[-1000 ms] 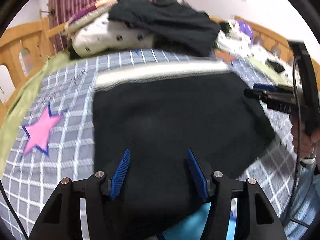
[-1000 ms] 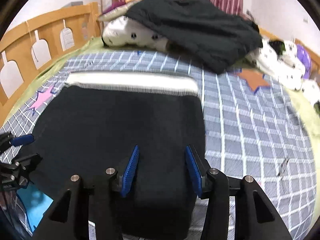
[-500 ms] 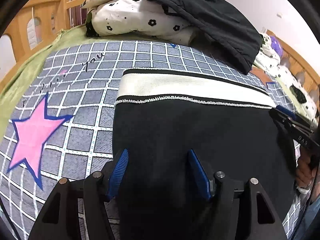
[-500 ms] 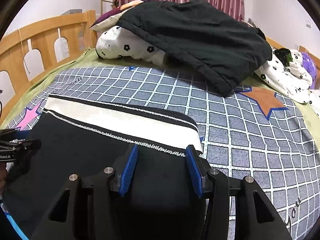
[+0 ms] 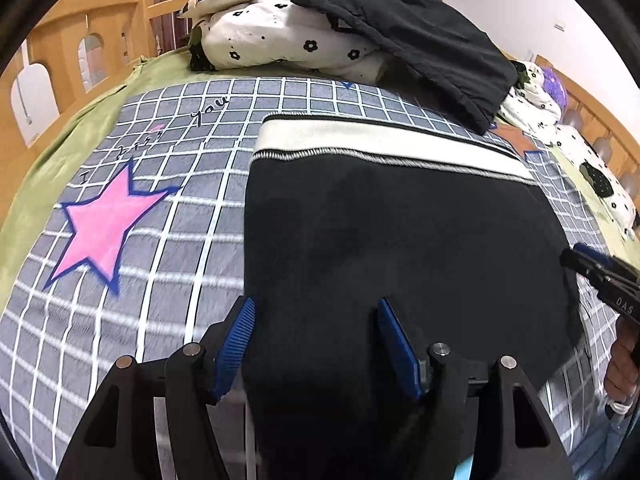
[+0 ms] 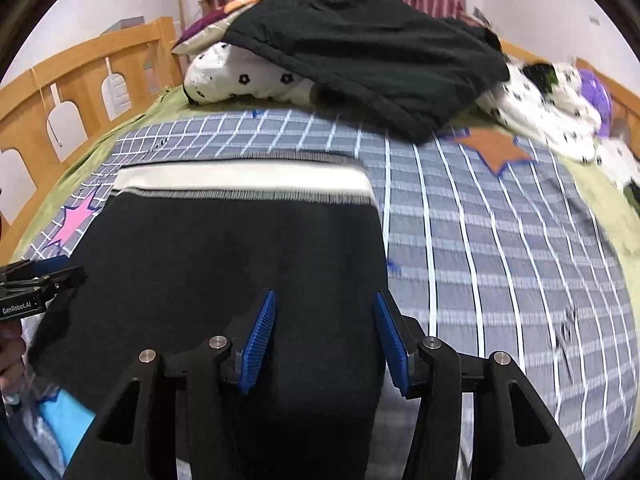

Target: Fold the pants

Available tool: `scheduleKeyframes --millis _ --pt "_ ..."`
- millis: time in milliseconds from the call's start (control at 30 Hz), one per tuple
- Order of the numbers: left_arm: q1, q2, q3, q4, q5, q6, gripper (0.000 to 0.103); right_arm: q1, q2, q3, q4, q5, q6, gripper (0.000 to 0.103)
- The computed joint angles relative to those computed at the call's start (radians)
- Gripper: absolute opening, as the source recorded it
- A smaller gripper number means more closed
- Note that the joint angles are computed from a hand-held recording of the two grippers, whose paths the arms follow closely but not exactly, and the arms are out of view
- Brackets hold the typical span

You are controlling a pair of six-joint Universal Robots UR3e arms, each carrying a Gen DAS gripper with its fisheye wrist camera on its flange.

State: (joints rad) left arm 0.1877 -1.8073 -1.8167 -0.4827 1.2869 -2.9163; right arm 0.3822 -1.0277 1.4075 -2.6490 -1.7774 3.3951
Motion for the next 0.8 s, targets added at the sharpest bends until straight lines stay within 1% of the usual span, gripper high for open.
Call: scheduleKeyframes --millis 100,200,333,367,467,533,600,667,733,767,800 --pt "0.009 0.092 -0.08 -0.034 -0.004 0.021 0.062 0.025 -0.084 0.117 0.019 0.0 0.075 0.05" --pt "0.009 0.195 -0.16 -0.04 0.027 0.045 0.062 0.079 -0.154 0.198 0.039 -0.036 0.122 0.05" --pt "0.051 0.378 -0.261 -0.094 0.013 0.089 0.062 0.178 -0.227 0.23 0.06 -0.146 0.143 0.051" --pt "0.069 0.436 -0.29 -0.116 -0.001 0.106 0.064 0.204 -0.247 0.237 0.069 -0.181 0.157 0.051" --pt "0.123 0.599 -0.364 -0.174 -0.03 0.152 0.067 0.268 -0.319 0.272 0.103 -0.261 0.222 0.052" --pt "0.172 0.728 -0.415 -0.229 -0.058 0.188 0.07 0.297 -0.364 0.293 0.131 -0.296 0.264 0.052" --pt "0.244 0.868 -0.452 -0.331 -0.108 0.231 0.074 0.312 -0.407 0.31 0.162 -0.312 0.295 0.052" --pt "0.34 1.013 -0.462 -0.5 -0.184 0.29 0.078 0.327 -0.445 0.333 0.184 -0.321 0.33 0.055" --pt "0.452 1.145 -0.455 -0.694 -0.266 0.371 0.081 0.345 -0.468 0.354 0.2 -0.33 0.364 0.076" --pt "0.507 1.208 -0.456 -0.782 -0.299 0.412 0.081 0.359 -0.475 0.364 0.203 -0.342 0.379 0.077" --pt "0.541 1.25 -0.46 -0.831 -0.311 0.438 0.081 0.374 -0.473 0.366 0.207 -0.357 0.392 0.078"
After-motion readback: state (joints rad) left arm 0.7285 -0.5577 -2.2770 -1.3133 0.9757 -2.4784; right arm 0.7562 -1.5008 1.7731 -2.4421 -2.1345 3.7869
